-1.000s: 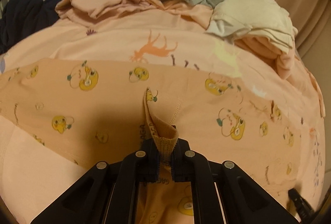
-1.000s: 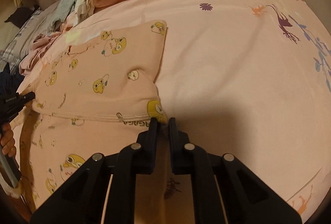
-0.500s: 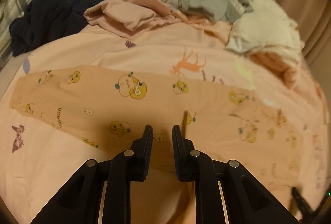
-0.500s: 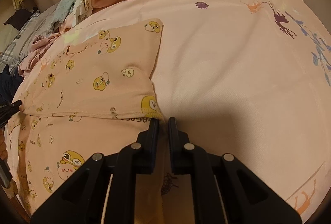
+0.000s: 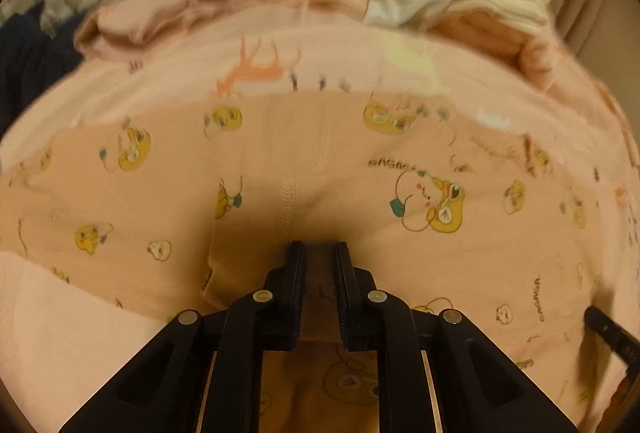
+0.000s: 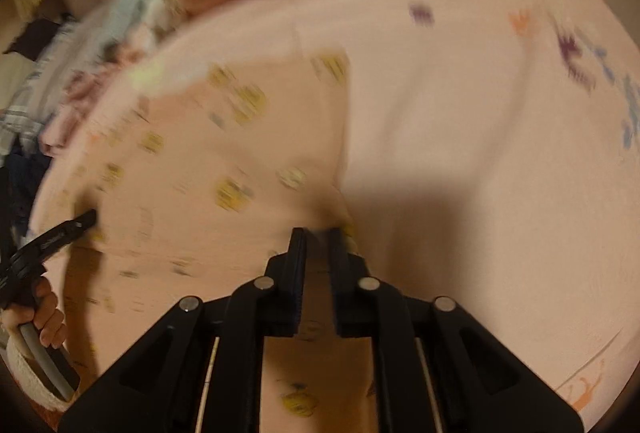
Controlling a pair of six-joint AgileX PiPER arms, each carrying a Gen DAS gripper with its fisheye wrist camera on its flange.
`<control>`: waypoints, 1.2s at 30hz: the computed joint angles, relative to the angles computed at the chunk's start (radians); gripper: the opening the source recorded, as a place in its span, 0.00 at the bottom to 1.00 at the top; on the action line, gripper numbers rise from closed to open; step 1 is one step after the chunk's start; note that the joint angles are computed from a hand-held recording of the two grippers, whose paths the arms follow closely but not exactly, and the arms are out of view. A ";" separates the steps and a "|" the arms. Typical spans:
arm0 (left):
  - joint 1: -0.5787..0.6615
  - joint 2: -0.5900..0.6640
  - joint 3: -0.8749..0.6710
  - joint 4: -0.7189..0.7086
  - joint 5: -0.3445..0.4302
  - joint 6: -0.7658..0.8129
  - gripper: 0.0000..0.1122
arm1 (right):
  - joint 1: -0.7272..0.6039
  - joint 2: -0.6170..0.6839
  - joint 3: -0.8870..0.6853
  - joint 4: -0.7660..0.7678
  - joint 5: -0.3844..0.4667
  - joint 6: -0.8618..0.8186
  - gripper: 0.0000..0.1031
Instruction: Fold small clothes
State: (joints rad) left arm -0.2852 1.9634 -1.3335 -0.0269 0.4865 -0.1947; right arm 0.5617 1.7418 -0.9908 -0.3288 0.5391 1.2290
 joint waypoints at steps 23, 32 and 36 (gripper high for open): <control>0.304 -0.144 0.200 -0.776 0.223 0.710 0.13 | 0.170 -0.072 0.122 -0.291 0.034 0.357 0.00; 0.715 -0.141 0.134 -0.863 0.331 0.701 0.44 | 0.243 -0.012 0.047 -0.351 0.177 0.382 0.01; 0.809 -0.127 0.067 -0.705 0.248 0.584 0.44 | 0.248 -0.008 0.045 -0.361 0.190 0.391 0.01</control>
State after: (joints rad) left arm 0.5241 1.8360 -1.2660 -0.7323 0.7342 0.3889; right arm 0.8099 1.7334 -0.9461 -0.6896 0.7287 1.6204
